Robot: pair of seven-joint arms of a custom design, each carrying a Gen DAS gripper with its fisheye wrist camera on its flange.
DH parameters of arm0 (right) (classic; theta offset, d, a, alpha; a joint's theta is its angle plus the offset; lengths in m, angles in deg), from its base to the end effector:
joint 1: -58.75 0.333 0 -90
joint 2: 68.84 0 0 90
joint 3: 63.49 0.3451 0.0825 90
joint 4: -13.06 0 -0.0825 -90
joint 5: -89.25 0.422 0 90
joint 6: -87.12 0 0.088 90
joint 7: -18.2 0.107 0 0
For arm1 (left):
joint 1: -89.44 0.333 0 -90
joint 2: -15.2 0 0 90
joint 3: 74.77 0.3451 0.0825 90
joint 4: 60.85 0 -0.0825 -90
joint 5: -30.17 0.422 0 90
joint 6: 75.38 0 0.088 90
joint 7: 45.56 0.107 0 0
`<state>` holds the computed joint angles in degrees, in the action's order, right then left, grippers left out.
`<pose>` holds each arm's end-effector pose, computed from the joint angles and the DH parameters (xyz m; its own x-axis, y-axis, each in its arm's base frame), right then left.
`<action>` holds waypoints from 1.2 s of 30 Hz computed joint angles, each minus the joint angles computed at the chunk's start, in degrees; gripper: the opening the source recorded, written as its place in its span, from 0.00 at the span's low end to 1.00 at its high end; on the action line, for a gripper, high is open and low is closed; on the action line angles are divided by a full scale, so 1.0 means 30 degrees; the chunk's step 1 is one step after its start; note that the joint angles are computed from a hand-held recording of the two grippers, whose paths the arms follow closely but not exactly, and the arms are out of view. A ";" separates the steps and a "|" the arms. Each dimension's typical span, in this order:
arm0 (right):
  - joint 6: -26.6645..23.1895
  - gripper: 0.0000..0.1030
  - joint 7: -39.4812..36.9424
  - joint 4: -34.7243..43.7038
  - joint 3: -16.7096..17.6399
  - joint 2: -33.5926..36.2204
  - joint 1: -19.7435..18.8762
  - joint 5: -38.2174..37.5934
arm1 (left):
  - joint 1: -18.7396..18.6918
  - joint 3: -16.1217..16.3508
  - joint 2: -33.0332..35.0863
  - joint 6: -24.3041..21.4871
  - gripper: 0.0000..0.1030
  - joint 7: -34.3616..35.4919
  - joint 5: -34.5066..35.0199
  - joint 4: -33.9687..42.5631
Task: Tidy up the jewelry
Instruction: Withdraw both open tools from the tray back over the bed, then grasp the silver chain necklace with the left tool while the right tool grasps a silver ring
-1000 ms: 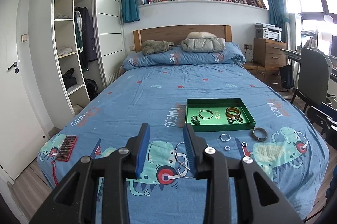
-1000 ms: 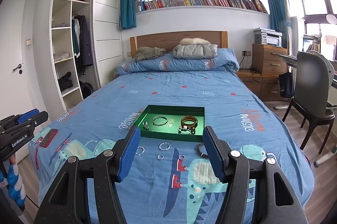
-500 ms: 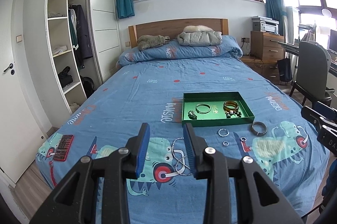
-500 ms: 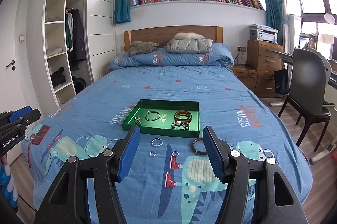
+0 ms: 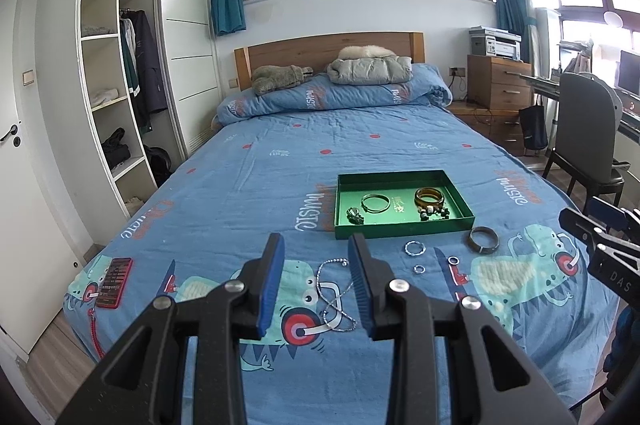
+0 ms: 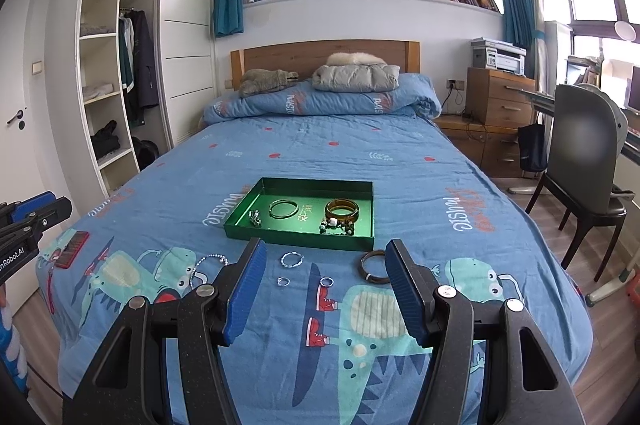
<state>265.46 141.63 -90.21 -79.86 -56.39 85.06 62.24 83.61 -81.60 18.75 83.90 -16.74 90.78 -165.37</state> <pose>0.6797 0.1773 0.5672 0.1174 -0.9925 -0.0336 -0.4485 -0.0228 -0.8935 0.6378 -0.1808 0.6005 0.0739 -0.9916 -0.1060 -0.4654 0.0597 -0.8831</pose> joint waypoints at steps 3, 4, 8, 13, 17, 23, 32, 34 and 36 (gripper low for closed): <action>0.0012 0.59 -0.0134 -0.0016 0.0082 0.0000 -0.0071 0.0110 | -0.0003 0.0001 0.0013 -0.0011 0.31 0.0076 -0.0071 0.0002; 0.0001 0.59 -0.0161 -0.0008 0.0077 0.0013 -0.0068 0.0132 | 0.0000 0.0000 0.0025 -0.0011 0.31 0.0118 -0.0121 0.0005; -0.0007 0.59 -0.0418 -0.0013 0.0172 0.0054 -0.0176 0.0348 | -0.0009 0.0016 0.0168 -0.0063 0.31 0.0274 -0.0334 0.0089; -0.0119 0.59 -0.1038 0.0158 0.0427 0.0286 -0.0484 0.1065 | 0.0133 0.0167 0.0579 0.0402 0.31 0.0901 -0.1427 0.0152; -0.0397 0.59 -0.1418 0.0369 0.0359 0.0623 -0.0647 0.1574 | 0.0403 0.0476 0.1241 0.1067 0.36 0.1722 -0.2795 0.0236; -0.1187 0.59 -0.2558 0.1201 0.0945 0.1761 -0.1754 0.3271 | 0.0994 0.0521 0.2947 0.1814 0.37 0.4958 -0.6140 0.0741; -0.3189 0.47 -0.7127 0.4015 0.3860 0.4820 -0.4668 0.8260 | 0.1948 -0.0944 0.6725 0.0708 0.37 1.2225 -1.3582 0.3274; -0.3641 0.45 -0.8635 0.4738 0.4830 0.5558 -0.5390 0.9503 | 0.2092 -0.1357 0.7561 0.0036 0.37 1.3607 -1.4792 0.4114; -0.4138 0.43 -1.0018 0.5571 0.5665 0.6345 -0.5914 1.0600 | 0.1843 -0.1239 0.8372 -0.0725 0.37 1.4238 -1.5377 0.5009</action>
<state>253.04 111.57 -73.50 -62.87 -37.35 67.32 94.04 89.14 -85.31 43.86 81.73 25.98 44.65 -150.34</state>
